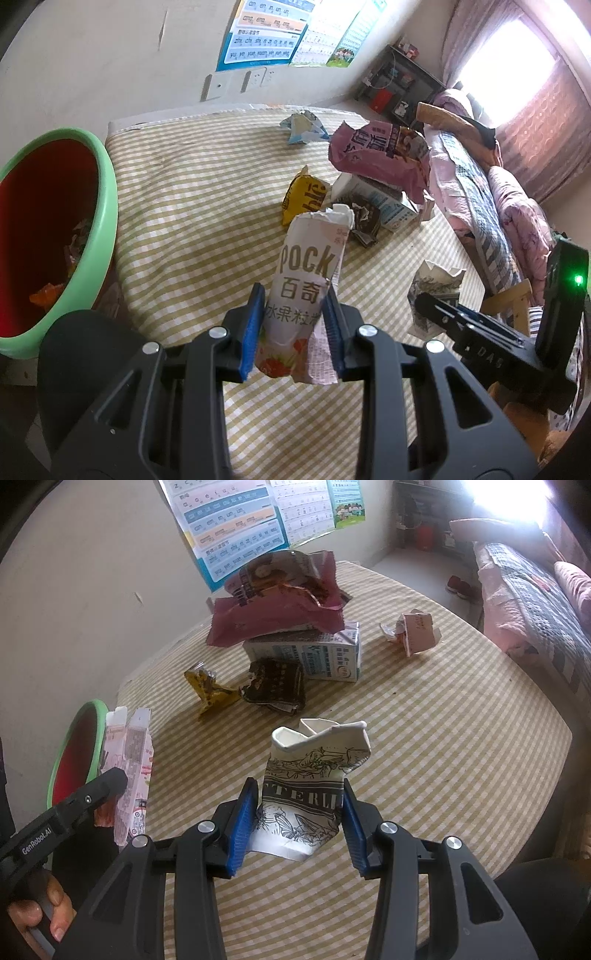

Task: Collect trash
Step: 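Lift the POCK wrapper with the left tool toward the red bucket, then open the left tool over the bucket to drop the POCK wrapper while the right tool drops the printed paper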

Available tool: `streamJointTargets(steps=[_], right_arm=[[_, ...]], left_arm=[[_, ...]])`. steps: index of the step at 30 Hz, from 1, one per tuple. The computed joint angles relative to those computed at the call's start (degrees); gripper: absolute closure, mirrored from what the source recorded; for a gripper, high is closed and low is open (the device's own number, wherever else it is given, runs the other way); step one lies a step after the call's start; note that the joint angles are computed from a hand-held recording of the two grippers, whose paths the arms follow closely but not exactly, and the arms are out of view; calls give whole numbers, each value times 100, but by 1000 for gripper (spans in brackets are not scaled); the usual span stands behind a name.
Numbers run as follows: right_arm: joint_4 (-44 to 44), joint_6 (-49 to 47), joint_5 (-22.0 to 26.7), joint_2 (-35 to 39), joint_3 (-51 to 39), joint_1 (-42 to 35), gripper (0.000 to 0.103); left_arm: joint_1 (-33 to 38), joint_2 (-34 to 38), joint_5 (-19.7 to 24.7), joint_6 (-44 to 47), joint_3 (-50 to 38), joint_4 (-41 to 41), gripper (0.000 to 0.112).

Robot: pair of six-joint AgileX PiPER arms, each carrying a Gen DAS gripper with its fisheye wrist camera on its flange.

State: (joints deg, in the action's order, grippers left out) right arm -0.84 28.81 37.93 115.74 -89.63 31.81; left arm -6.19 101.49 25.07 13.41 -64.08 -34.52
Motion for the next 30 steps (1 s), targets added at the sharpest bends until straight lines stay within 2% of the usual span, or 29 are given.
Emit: streamJointTargets(steps=[17, 24, 30], right_arm=[[-121, 37, 82, 81, -231, 197, 60], [-86, -35, 223, 221, -490, 304, 60], [10, -122, 307, 347, -721, 389, 60]], left_arm=[[385, -193, 18, 541, 143, -763, 82], [370, -437, -154, 264, 188, -377, 82], [637, -707, -148, 514, 248, -565, 82]])
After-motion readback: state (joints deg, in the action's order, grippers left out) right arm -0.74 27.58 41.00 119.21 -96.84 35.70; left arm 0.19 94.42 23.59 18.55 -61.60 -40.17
